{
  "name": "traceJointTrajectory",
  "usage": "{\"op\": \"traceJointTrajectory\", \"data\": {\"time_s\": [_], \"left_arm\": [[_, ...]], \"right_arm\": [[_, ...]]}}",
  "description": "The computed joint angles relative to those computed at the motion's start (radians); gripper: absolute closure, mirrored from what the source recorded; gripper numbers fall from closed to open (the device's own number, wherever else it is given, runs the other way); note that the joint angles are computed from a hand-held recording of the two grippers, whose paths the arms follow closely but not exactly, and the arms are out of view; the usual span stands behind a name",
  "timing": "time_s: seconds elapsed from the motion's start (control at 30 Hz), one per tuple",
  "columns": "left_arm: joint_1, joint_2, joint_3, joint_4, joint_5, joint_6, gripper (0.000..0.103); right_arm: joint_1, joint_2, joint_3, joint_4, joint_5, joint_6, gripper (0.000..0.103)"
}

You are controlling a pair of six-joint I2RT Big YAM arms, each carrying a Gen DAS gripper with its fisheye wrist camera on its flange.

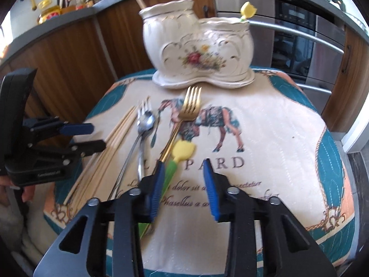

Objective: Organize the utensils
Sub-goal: 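Grasp another chopstick with the left tool while the right tool grasps a green-handled tulip utensil, then carry both utensils to the holder and drop them into its cups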

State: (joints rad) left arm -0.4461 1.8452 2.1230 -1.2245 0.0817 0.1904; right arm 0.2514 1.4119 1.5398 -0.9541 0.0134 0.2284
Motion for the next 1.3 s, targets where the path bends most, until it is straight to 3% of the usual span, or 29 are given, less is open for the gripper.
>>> {"op": "traceJointTrajectory", "data": {"time_s": [0.1,0.17,0.27,0.37,0.43,0.63,0.73,0.83,0.9,1.0,1.07,1.23,1.3], "left_arm": [[0.001,0.007,0.002,-0.006,0.004,0.003,0.071],[0.004,0.006,-0.003,0.004,0.012,0.008,0.073],[0.009,0.013,0.002,0.008,0.026,0.008,0.074],[0.009,0.02,0.011,0.008,0.024,0.025,0.078],[0.011,0.025,0.022,-0.006,0.028,0.051,0.095],[0.031,0.066,0.104,-0.082,0.035,0.062,0.097],[0.03,0.096,0.156,-0.116,0.04,0.059,0.095],[0.023,0.132,0.213,-0.151,0.04,0.059,0.086],[0.021,0.145,0.235,-0.164,0.034,0.062,0.086],[0.026,0.148,0.241,-0.169,0.045,0.057,0.09],[0.03,0.139,0.224,-0.149,0.038,0.049,0.099],[0.045,0.126,0.21,-0.116,0.06,0.024,0.099],[0.051,0.109,0.199,-0.081,0.078,0.011,0.099]], "right_arm": [[0.008,0.013,0.014,-0.026,-0.01,-0.004,0.075],[0.013,0.022,0.028,-0.043,0.008,-0.008,0.075],[0.003,0.051,0.063,-0.094,-0.036,0.001,0.076],[-0.009,0.075,0.105,-0.152,-0.044,-0.036,0.088],[-0.026,0.087,0.134,-0.199,-0.071,-0.067,0.093],[-0.043,0.113,0.192,-0.299,-0.028,-0.116,0.092],[-0.038,0.128,0.213,-0.319,-0.018,-0.13,0.085],[-0.036,0.141,0.225,-0.32,-0.01,-0.133,0.085],[-0.036,0.143,0.225,-0.316,-0.011,-0.133,0.092],[-0.032,0.134,0.212,-0.3,-0.004,-0.132,0.092],[-0.034,0.126,0.199,-0.283,-0.006,-0.125,0.092],[-0.051,0.09,0.169,-0.2,-0.045,-0.093,0.092],[-0.06,0.064,0.153,-0.129,-0.058,-0.079,0.092]]}}
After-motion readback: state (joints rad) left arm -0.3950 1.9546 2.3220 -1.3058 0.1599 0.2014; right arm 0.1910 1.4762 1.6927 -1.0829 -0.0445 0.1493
